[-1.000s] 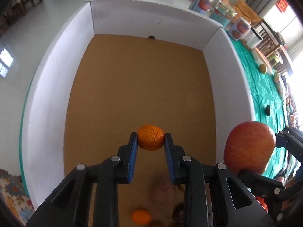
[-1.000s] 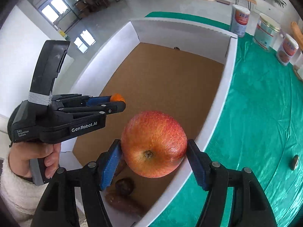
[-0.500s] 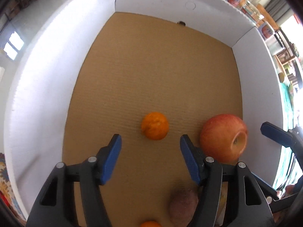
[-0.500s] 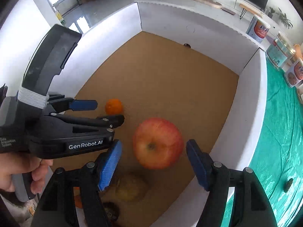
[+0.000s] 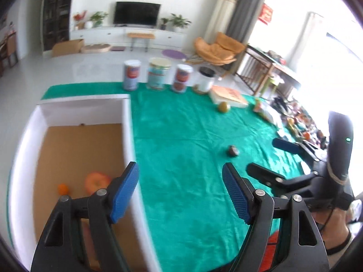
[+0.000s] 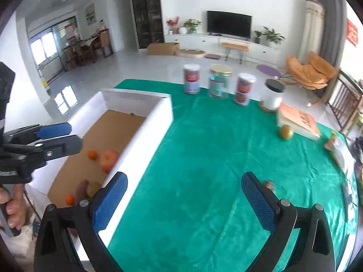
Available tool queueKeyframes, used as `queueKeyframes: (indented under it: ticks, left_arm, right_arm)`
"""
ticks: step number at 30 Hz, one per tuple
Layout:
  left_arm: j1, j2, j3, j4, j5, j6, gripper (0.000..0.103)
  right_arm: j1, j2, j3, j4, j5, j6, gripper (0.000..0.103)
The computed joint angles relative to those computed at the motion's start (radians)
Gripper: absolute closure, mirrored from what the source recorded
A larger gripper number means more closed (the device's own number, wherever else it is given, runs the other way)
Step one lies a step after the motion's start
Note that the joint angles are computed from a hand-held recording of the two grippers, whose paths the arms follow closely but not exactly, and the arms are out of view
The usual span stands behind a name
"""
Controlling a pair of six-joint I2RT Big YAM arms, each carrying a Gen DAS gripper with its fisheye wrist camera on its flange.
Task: Organize fruits
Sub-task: 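Withdraw both tools from the box back over the table, then grasp the dark brown fruit with the left gripper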
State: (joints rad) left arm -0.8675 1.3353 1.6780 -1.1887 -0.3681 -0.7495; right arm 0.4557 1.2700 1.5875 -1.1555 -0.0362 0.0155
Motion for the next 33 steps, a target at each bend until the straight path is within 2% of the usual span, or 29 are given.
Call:
queueKeyframes:
  ticks: [3, 6, 9, 11, 14, 17, 22, 24, 28, 33]
  left_arm:
    - [-0.08, 0.104, 0.051, 0.084, 0.006, 0.029, 0.025]
    - [-0.127, 0.216, 0.085, 0.155, -0.006, 0.017, 0.025]
    - [-0.123, 0.299, 0.064, 0.233, -0.01, -0.02, 0.025]
    - [-0.11, 0.342, 0.053, 0.252, -0.017, -0.044, 0.025]
    - [-0.086, 0.405, 0.063, 0.244, -0.037, -0.041, 0.025]
    - [-0.067, 0.456, 0.076, 0.233, -0.065, -0.021, 0.025]
    - [-0.07, 0.483, 0.086, 0.208, -0.101, -0.026, 0.025]
    - [-0.073, 0.499, 0.11, 0.176, -0.109, -0.026, 0.025]
    - [-0.079, 0.553, 0.182, 0.099, -0.129, 0.003, 0.015]
    - [-0.076, 0.551, 0.179, 0.098, -0.126, -0.005, 0.012]
  right_arm:
    - [-0.148, -0.119, -0.174, 0.084, 0.032, -0.002, 0.002]
    - [-0.283, -0.197, -0.328, 0.185, 0.089, -0.028, 0.002]
    - [-0.381, -0.205, -0.43, 0.253, 0.073, -0.019, 0.002]
    - [-0.419, -0.19, -0.469, 0.278, 0.046, 0.006, 0.002]
    - [-0.435, -0.149, -0.498, 0.321, 0.047, 0.029, 0.002]
    - [-0.45, -0.103, -0.487, 0.307, 0.065, 0.055, 0.002]
    - [-0.465, -0.068, -0.482, 0.335, 0.089, 0.069, 0.002]
    - [-0.476, -0.058, -0.483, 0.34, 0.084, 0.072, 0.002]
    - [-0.483, -0.046, -0.48, 0.327, 0.078, 0.077, 0.002]
    - [-0.484, -0.042, -0.478, 0.318, 0.082, 0.078, 0.001]
